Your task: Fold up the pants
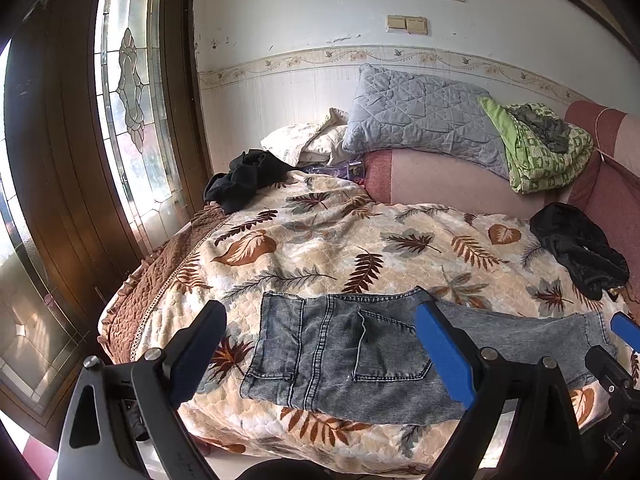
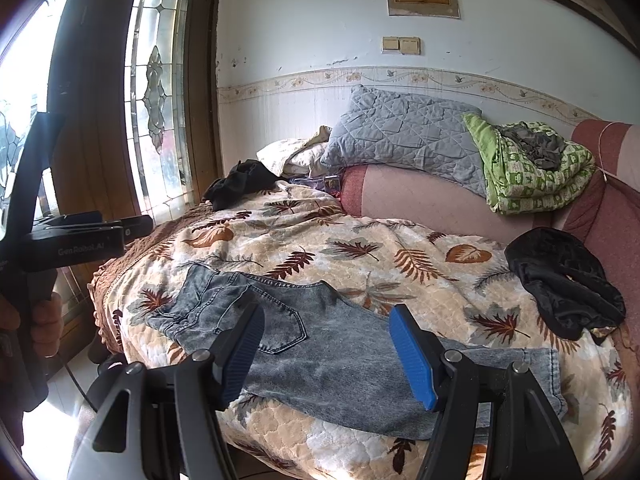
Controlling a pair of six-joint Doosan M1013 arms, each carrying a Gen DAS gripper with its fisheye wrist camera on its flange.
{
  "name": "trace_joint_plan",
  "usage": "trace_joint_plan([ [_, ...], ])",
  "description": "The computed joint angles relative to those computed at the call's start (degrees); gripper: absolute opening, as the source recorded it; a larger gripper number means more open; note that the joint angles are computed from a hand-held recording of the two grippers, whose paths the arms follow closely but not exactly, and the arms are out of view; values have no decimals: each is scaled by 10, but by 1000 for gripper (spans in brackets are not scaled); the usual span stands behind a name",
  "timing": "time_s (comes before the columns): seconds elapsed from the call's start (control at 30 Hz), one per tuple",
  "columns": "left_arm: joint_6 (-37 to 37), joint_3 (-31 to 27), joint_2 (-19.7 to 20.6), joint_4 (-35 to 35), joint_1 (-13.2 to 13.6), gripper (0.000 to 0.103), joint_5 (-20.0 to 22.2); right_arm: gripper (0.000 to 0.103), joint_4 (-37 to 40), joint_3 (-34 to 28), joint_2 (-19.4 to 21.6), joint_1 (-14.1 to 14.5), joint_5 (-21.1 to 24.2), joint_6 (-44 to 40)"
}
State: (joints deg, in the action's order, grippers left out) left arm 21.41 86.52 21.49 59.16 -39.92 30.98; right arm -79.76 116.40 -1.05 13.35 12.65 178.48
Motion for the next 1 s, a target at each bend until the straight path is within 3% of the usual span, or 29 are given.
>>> trace_joint_plan([
  [0.73, -32, 11, -10, 28, 7, 95, 12, 69, -37, -7, 8, 6, -14, 35],
  [1.0, -47, 19, -19, 48, 9, 95, 27, 69, -36, -19, 22, 1, -46, 32],
])
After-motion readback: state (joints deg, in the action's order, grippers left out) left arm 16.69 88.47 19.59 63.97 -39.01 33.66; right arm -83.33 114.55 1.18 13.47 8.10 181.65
